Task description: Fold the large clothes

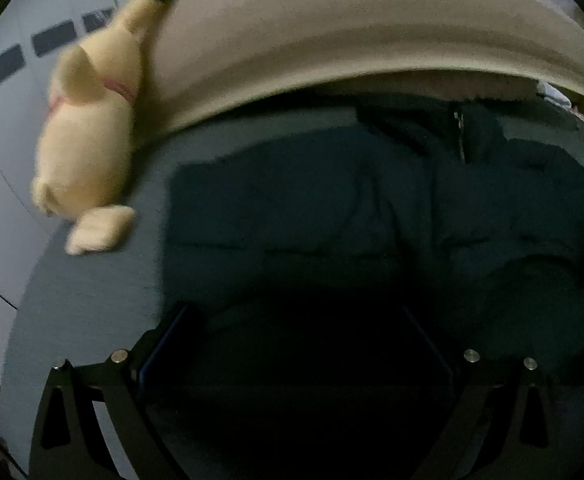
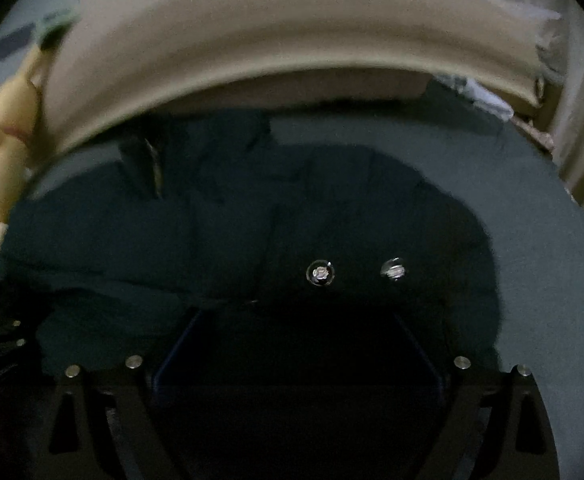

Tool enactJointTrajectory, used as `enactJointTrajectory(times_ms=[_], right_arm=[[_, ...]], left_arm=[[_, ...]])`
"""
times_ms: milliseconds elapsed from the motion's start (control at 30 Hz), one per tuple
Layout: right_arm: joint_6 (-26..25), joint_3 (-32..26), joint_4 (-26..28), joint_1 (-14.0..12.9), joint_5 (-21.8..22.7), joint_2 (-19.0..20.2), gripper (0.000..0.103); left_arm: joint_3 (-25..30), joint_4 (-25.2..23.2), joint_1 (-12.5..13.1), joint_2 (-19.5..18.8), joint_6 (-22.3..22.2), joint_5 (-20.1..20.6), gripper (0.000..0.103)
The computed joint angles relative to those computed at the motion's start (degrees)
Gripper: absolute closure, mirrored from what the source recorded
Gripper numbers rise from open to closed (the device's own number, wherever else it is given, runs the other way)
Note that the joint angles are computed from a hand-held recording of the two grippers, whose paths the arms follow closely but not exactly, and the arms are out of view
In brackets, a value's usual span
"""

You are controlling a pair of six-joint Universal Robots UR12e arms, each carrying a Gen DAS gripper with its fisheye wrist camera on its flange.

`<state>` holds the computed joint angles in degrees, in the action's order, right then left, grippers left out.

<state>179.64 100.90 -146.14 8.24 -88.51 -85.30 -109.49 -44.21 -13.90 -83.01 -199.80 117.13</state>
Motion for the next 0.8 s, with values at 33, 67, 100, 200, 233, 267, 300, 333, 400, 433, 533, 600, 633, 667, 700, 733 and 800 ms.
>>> enactJointTrajectory(times_ms=[33,67,100,200,233,267,300,333,400,433,533,600,633,667,700,733,800], right_arm=[[0.0,1.2,-2.1,-0.3,0.7,-1.3,0.009],[0.1,2.0,-3.3,-0.5,1.5,-2.2,0.009],[-0.1,2.4,-3.7,-0.6,2.4,-2.6,0.009],[-1.5,3.0,-2.4,-0.1,2.1,-3.1,0.009],[-2.2,2.8,-0.8,0.2,1.5,-2.7,0.009],[-2.4,2.8,0.4,0.4,1.2,-2.4,0.009],[-2.3,3.0,1.1,0.5,1.2,-2.3,0.009],[-2.0,3.1,1.1,0.4,1.4,-2.1,0.009],[-1.2,3.2,0.8,0.1,1.7,-1.8,0.006],[-1.3,3.1,1.5,0.1,1.8,-1.6,0.005],[-1.5,2.7,2.2,0.0,1.7,-1.1,0.004],[-1.5,2.7,2.0,0.2,1.2,-1.0,0.004],[-1.4,2.9,1.8,0.3,1.1,-1.0,0.003],[-1.4,2.9,1.7,0.3,1.0,-1.0,0.003],[-1.4,2.8,1.7,0.3,1.0,-0.9,0.003],[-1.5,2.7,1.8,0.3,1.0,-0.8,0.003],[-1.6,2.4,2.1,0.2,1.1,-0.5,0.002]], left_arm=[[-0.8,2.0,-0.3,0.9,-0.1,0.8,0.002],[-1.5,3.6,-0.4,1.8,-0.5,0.9,0.002],[-1.7,3.8,-0.4,2.2,-0.9,0.6,0.002],[-1.5,0.9,-0.1,2.3,-1.7,-0.5,0.002],[-1.3,-1.0,0.4,2.1,-2.1,-1.7,0.002],[-1.5,-1.5,0.8,2.1,-2.4,-3.1,0.002],[-2.2,-0.4,1.1,2.2,-2.6,-3.6,0.002],[-2.5,0.2,1.2,2.3,-2.6,-3.9,0.002],[-2.7,0.4,1.5,2.2,-2.5,-4.7,0.001],[-2.8,0.4,1.5,2.2,-2.6,-4.8,0.001],[-2.9,0.3,1.5,2.2,-2.6,-4.8,0.0],[-2.9,0.6,1.5,2.1,-2.4,-4.8,0.0],[-3.0,0.7,1.6,2.1,-2.4,-4.8,0.0],[-3.0,0.8,1.6,2.0,-2.4,-4.9,0.0],[-3.0,0.8,1.7,2.0,-2.3,-5.0,0.0],[-3.1,0.7,1.6,2.1,-2.4,-4.9,0.0],[-3.1,0.9,1.4,2.0,-2.3,-4.5,0.0]])
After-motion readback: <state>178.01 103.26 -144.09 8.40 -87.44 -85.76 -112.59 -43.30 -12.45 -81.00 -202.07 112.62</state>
